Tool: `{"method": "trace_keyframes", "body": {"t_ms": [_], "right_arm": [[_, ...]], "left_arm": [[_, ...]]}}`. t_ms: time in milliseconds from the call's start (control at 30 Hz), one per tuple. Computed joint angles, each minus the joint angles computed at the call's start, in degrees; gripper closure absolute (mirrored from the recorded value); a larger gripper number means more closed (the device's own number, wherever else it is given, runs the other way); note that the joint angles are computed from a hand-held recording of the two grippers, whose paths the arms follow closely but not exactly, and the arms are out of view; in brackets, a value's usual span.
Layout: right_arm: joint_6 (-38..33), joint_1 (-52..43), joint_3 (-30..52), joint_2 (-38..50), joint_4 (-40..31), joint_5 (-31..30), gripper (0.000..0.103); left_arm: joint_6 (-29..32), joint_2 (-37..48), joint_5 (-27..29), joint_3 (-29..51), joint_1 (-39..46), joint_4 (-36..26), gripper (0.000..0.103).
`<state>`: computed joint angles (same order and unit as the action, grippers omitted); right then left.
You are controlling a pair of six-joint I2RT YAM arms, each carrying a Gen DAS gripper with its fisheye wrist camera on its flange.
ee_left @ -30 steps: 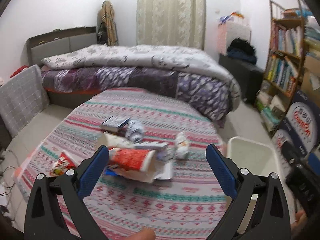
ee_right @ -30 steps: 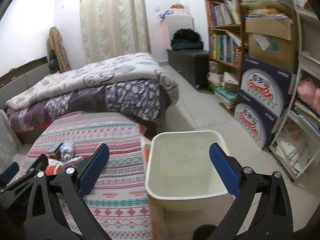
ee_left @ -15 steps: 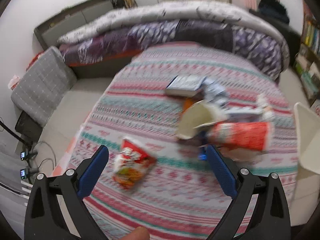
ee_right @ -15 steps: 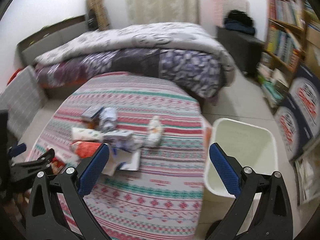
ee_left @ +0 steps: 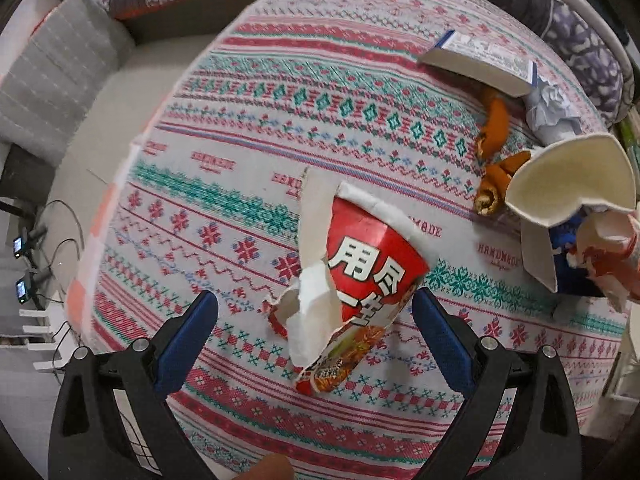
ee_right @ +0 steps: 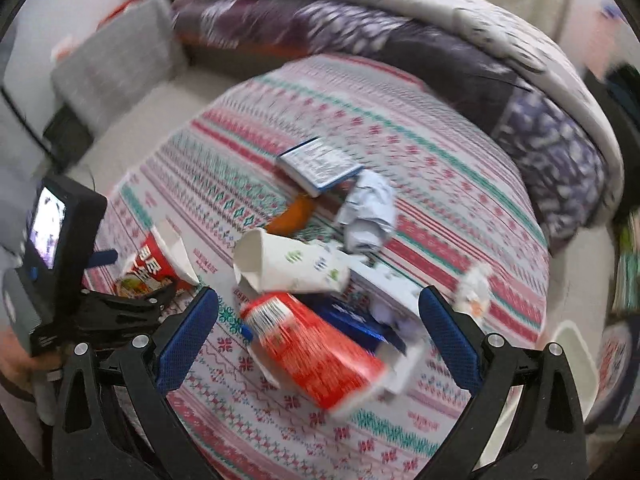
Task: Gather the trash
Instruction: 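Grasp the red noodle cup with the left tool while the right tool grasps the white paper cup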
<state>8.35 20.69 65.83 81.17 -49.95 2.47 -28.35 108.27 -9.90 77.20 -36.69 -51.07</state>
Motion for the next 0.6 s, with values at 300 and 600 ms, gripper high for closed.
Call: {"method": "trace_keyframes", "body": {"t_ms": [300, 600], "right_arm": [[-6.98, 5.64, 11.49, 15.51, -4.76, 4.95, 0.007], [-10.78, 7.56, 14.48, 18.96, -6.63, 6.41, 0.015]], "left_arm": [[2.02, -3.23, 2.59, -1.07, 0.33, 1.64, 0.056], [1.8, -7.49, 4.12, -3.37, 0.8, 3.99, 0.057]]}}
